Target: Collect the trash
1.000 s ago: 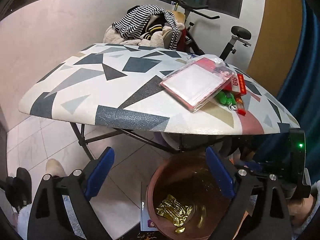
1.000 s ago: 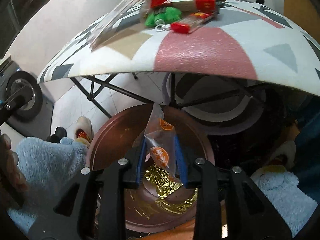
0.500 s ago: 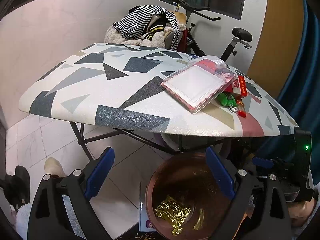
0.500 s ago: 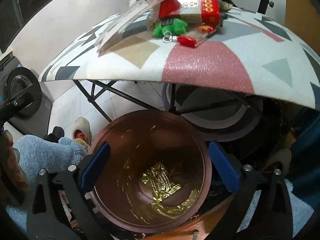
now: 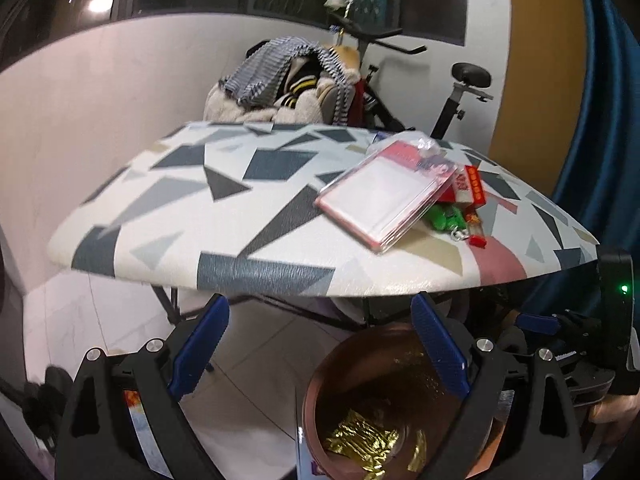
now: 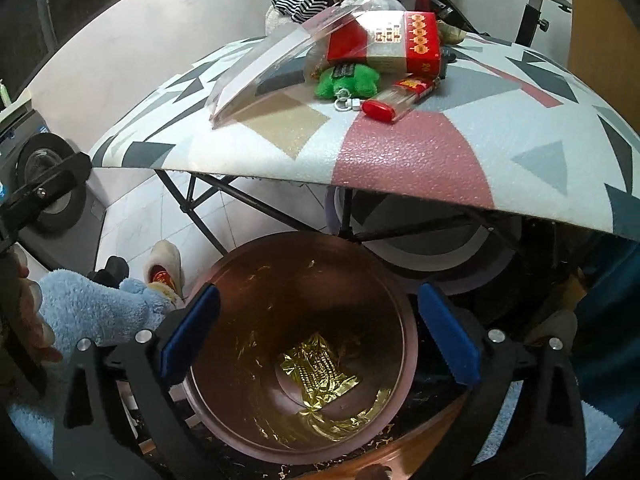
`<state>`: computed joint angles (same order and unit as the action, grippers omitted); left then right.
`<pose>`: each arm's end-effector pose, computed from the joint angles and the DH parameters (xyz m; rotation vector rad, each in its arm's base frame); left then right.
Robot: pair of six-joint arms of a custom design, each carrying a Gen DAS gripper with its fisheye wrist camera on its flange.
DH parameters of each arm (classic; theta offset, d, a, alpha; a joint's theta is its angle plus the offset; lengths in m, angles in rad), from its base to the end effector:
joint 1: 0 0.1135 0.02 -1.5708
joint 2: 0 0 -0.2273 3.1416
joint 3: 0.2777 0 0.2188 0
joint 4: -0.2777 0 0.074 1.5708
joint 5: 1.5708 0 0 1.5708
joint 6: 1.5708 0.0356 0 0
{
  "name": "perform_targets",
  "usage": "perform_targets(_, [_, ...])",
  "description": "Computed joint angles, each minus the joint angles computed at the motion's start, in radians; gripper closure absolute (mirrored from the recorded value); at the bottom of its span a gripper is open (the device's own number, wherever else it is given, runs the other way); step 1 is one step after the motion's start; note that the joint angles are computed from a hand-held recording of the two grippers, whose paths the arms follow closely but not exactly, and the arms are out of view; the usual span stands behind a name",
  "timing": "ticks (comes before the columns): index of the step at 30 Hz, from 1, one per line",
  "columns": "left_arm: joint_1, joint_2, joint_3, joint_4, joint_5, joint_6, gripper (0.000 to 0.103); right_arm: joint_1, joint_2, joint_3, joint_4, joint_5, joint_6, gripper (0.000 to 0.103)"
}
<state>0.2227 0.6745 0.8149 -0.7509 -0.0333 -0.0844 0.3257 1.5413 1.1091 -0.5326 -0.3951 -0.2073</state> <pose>0.1287 0.0304 0.2815 -0.3526 2.1545 0.1148 0.2707 0.1059 0.2192 -0.8119 2.3782 0.5475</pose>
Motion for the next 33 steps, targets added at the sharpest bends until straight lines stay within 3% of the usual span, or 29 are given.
perform_targets(6, [0.074,0.022,0.051,0.007,0.044,0.053,0.013,-0.017,0.0,0.024,-0.02,-0.015,0.013,0.006])
perform_targets(13, [0.168,0.103,0.132,0.033,0.103,0.139,0.013,-0.034,-0.005,0.13,-0.082,0.059,-0.007,0.006])
perform_targets(26, [0.053,0.313,0.269,0.088,0.089,0.211,0.013,-0.133,0.226,0.647,-0.311,0.043,-0.012,0.006])
perform_targets(33, [-0.042,0.465,0.335,0.098,0.05,0.236,0.013,-0.163,0.331,0.857,-0.398,0.024,0.002,0.006])
